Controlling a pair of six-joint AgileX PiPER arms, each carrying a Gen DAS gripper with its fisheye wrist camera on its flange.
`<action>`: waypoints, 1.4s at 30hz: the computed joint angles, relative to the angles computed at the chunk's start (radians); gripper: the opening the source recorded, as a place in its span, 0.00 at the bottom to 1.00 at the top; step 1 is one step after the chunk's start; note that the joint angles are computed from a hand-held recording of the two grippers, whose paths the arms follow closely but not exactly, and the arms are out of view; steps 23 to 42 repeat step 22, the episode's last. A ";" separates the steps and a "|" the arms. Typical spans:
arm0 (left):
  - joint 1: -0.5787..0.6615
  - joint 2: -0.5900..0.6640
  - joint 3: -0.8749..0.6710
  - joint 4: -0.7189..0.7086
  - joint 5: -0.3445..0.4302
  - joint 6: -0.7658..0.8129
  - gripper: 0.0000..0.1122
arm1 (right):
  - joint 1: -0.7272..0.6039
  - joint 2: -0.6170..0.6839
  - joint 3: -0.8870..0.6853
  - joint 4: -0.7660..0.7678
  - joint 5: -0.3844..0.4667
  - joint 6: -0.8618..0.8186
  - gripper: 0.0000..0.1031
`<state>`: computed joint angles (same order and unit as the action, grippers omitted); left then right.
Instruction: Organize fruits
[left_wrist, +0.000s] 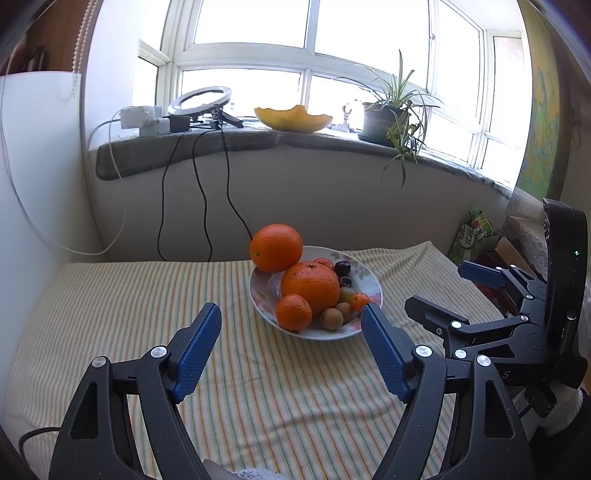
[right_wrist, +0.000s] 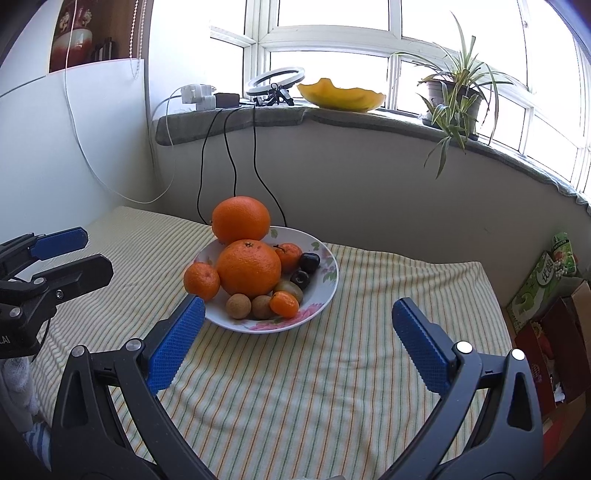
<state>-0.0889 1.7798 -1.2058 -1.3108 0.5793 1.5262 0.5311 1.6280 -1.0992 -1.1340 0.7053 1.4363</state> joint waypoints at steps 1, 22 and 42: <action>-0.002 0.000 0.001 -0.001 -0.004 0.000 0.70 | 0.001 0.001 0.000 0.000 0.001 0.000 1.00; 0.000 0.002 0.003 -0.012 -0.017 0.020 0.70 | -0.014 0.006 0.014 0.001 -0.010 0.012 1.00; 0.000 0.002 0.003 -0.012 -0.017 0.020 0.70 | -0.014 0.006 0.014 0.001 -0.010 0.012 1.00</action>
